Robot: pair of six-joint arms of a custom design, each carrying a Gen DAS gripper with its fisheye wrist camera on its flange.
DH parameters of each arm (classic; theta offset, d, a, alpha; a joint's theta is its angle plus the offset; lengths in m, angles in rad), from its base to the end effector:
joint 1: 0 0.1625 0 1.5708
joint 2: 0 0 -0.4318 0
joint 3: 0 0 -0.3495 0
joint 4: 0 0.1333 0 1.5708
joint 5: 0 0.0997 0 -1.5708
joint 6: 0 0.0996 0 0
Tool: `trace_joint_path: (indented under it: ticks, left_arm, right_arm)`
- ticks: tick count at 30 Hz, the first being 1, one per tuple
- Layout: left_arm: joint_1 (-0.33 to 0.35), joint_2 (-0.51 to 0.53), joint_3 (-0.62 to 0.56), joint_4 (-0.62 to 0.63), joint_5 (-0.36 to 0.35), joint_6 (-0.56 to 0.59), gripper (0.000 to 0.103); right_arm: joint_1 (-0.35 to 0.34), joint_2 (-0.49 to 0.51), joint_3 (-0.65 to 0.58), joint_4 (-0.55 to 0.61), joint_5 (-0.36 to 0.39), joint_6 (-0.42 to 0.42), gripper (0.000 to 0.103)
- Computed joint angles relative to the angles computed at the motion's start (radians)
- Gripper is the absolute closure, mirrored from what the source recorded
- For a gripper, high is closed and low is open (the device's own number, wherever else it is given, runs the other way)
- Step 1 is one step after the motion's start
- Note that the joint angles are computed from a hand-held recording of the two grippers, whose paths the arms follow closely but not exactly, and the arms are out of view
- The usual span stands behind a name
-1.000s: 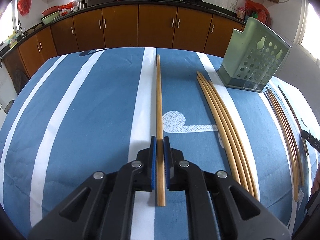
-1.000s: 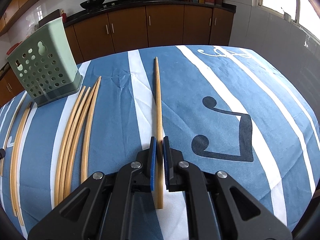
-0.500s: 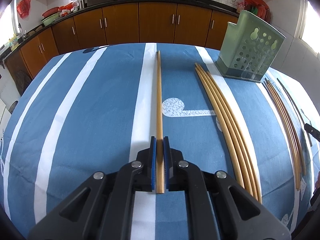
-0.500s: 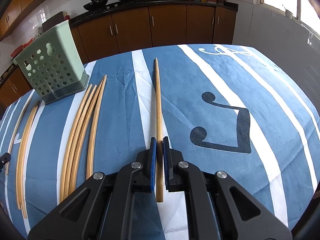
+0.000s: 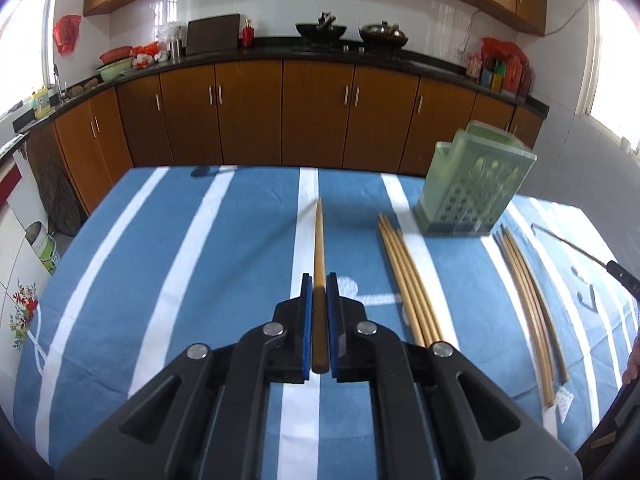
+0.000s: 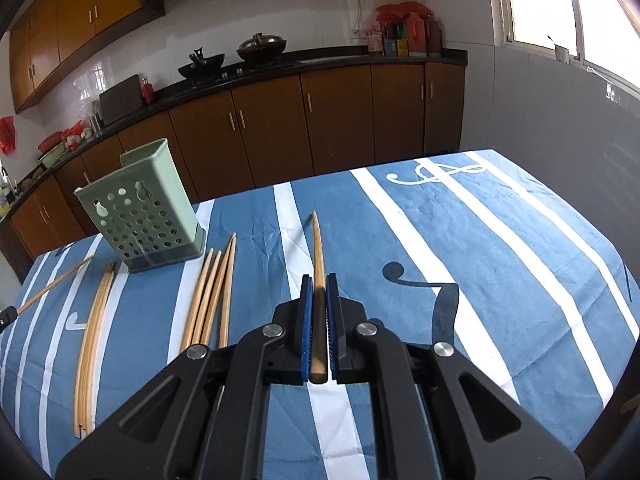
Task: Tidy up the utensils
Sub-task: 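Lift both held chopsticks and carry them toward the green utensil holder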
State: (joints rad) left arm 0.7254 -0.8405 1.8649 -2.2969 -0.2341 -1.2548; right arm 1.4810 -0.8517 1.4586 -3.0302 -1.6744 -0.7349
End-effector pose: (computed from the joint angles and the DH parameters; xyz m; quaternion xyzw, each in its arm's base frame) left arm -0.2649 -0.5425 0.1342 -0.0676 0.7786 -0.4736 0.4060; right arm 0.0587 -0.7199 0.2979 0.2679 -0.8692 0.3594 0.2087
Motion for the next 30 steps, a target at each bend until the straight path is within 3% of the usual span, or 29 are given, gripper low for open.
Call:
trace_joint_path:
  ticks: [12,19,30]
  left_arm:
    - [-0.057,-0.045,-0.026,0.096,0.151,-0.062,0.095]
    - [-0.071,-0.048,-0.054,0.100,0.191,-0.027,0.095]
    - [-0.077,0.042,-0.067,-0.526,0.213,0.517,0.095]
  right_arm:
    - [0.017,-0.021,-0.019,-0.028,0.085,0.024,0.096]
    - [0.034,-0.023,-0.038,-0.033,0.110,0.031,0.096]
    - [0.060,-0.016,-0.077,-0.021,0.117,0.024,0.096]
